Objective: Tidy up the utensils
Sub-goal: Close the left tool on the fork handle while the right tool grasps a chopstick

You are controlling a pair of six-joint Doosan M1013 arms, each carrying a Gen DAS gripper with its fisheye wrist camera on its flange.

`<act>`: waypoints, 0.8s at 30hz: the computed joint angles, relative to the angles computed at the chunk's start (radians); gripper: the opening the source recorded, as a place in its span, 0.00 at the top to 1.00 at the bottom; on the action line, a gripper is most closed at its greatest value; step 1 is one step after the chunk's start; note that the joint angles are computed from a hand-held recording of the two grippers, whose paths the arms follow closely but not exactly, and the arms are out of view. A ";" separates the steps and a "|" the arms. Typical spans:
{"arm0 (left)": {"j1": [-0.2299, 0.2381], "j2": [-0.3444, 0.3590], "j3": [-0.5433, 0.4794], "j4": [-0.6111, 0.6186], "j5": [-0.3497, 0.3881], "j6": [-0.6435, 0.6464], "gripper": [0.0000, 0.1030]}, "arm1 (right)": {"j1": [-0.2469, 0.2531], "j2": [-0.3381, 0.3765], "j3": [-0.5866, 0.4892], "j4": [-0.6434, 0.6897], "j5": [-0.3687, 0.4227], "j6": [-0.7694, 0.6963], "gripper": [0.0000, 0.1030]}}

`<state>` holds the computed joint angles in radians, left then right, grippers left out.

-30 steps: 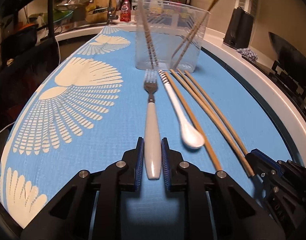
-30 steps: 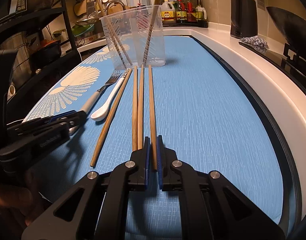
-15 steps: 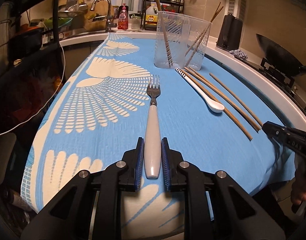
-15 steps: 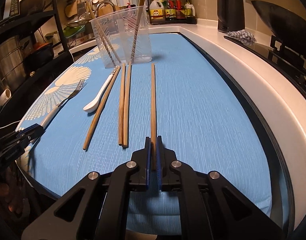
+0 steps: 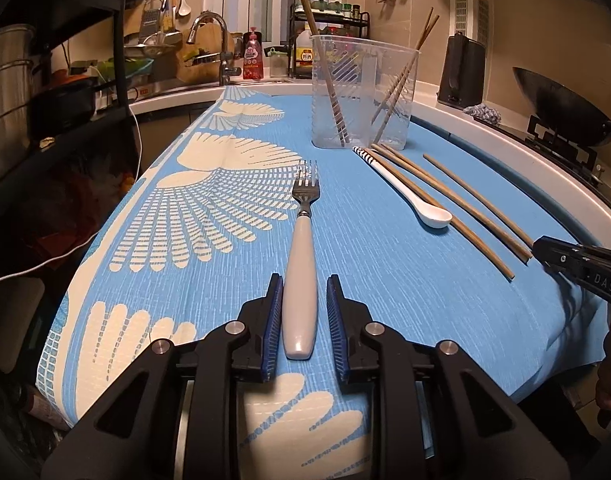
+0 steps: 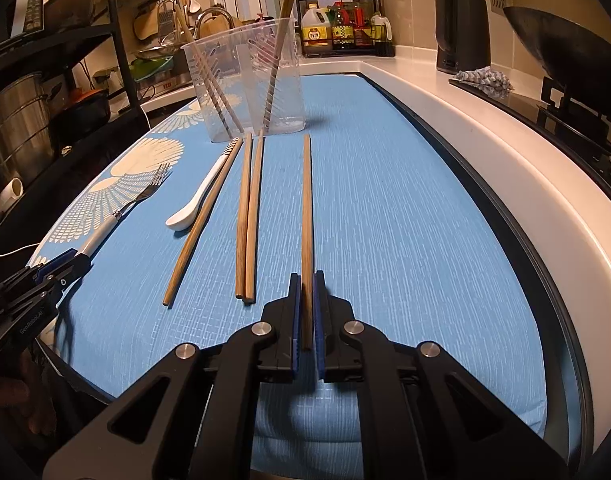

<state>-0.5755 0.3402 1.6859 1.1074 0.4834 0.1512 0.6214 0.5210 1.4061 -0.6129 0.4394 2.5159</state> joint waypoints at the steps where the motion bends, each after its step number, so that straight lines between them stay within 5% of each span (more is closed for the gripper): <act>1: 0.000 -0.001 0.001 0.004 0.001 -0.006 0.77 | 0.000 0.000 0.000 -0.006 -0.003 0.006 0.93; 24: -0.016 -0.005 0.032 0.167 0.027 -0.184 0.82 | 0.004 0.004 -0.003 -0.097 0.025 0.106 0.94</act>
